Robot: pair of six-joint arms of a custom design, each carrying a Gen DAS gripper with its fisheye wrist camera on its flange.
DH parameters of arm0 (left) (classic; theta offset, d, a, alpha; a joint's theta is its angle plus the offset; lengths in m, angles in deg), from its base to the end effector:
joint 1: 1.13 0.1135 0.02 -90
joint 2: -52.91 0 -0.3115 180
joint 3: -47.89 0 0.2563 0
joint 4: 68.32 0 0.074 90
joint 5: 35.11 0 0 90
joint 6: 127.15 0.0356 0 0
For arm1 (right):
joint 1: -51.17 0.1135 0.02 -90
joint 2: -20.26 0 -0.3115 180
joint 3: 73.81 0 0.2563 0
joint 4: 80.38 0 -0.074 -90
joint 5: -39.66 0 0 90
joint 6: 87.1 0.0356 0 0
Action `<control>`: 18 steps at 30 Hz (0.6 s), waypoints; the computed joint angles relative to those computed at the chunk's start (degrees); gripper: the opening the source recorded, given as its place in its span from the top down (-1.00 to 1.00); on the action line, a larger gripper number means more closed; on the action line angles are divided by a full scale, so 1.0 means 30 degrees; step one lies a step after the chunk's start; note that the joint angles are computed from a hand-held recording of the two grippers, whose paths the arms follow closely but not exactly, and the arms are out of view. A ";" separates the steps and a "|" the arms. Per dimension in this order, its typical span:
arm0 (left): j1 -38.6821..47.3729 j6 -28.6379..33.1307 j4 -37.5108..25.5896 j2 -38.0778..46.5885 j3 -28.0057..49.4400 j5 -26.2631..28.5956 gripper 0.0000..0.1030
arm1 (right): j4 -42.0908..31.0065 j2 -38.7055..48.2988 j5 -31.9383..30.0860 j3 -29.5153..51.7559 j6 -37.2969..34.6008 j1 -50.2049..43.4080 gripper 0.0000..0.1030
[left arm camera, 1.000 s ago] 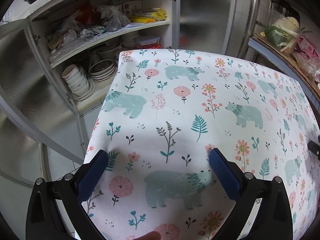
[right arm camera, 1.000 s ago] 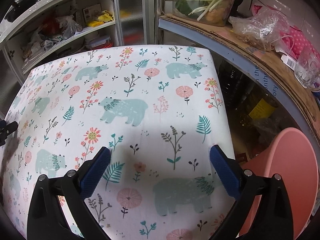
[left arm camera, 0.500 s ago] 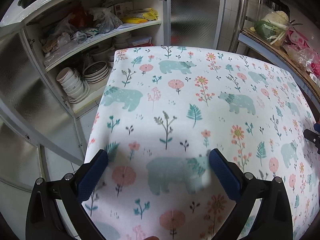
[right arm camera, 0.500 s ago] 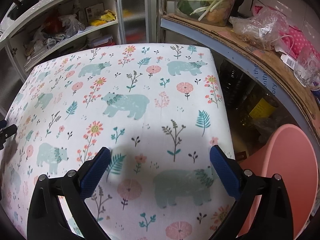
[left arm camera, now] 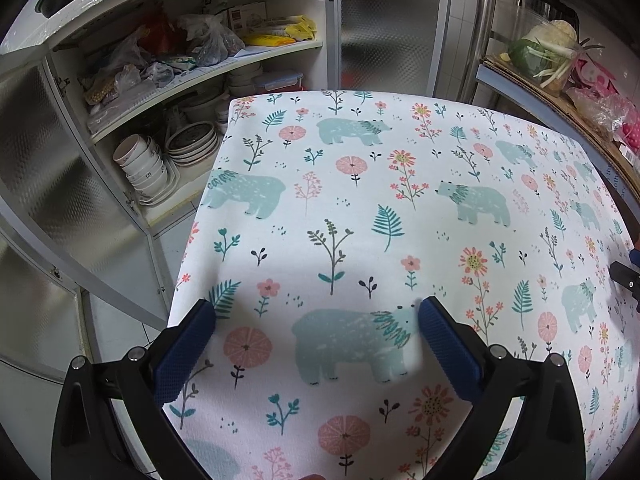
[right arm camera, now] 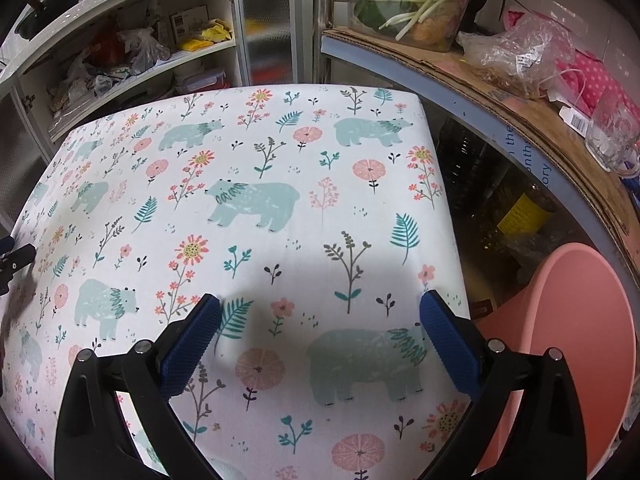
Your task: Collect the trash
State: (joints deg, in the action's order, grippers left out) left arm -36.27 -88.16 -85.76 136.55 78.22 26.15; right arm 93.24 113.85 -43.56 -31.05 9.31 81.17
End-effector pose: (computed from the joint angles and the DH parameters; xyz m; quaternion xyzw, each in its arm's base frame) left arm 0.1516 -0.0858 0.1182 -0.1729 0.9402 0.0681 0.2854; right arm 0.2278 0.1267 0.1338 -0.1794 0.9409 0.0341 0.2854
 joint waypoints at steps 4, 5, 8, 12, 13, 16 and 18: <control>0.0034 0.0024 0.0092 0.0077 -0.0009 0.0014 -0.94 | -0.0030 0.0084 0.0052 0.0091 0.0047 0.0085 -0.93; 0.0034 0.0024 0.0092 0.0077 -0.0009 0.0014 -0.94 | -0.0022 0.0128 0.0038 0.0127 0.0011 0.0044 -0.93; 0.0018 0.0011 0.0104 0.0093 -0.0016 0.0004 -0.94 | -0.0033 0.0109 0.0078 0.0104 0.0058 0.0113 -0.93; 0.0013 0.0009 0.0115 0.0105 -0.0020 0.0000 -0.94 | -0.0030 0.0120 0.0091 0.0107 0.0077 0.0125 -0.93; 0.0013 0.0009 0.0115 0.0105 -0.0020 0.0000 -0.94 | -0.0027 0.0161 0.0063 0.0150 0.0032 0.0074 -0.93; -0.0001 -0.0012 0.0097 0.0114 -0.0011 -0.0008 -0.94 | -0.0036 0.0157 0.0056 0.0153 0.0021 0.0068 -0.93; 0.0000 -0.0013 0.0089 0.0106 -0.0008 -0.0008 -0.94 | -0.0045 0.0142 0.0065 0.0144 0.0035 0.0088 -0.93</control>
State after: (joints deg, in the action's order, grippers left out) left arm -36.27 -88.20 -85.49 136.87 78.19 26.12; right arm 93.11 114.28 -43.37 -30.62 9.42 81.43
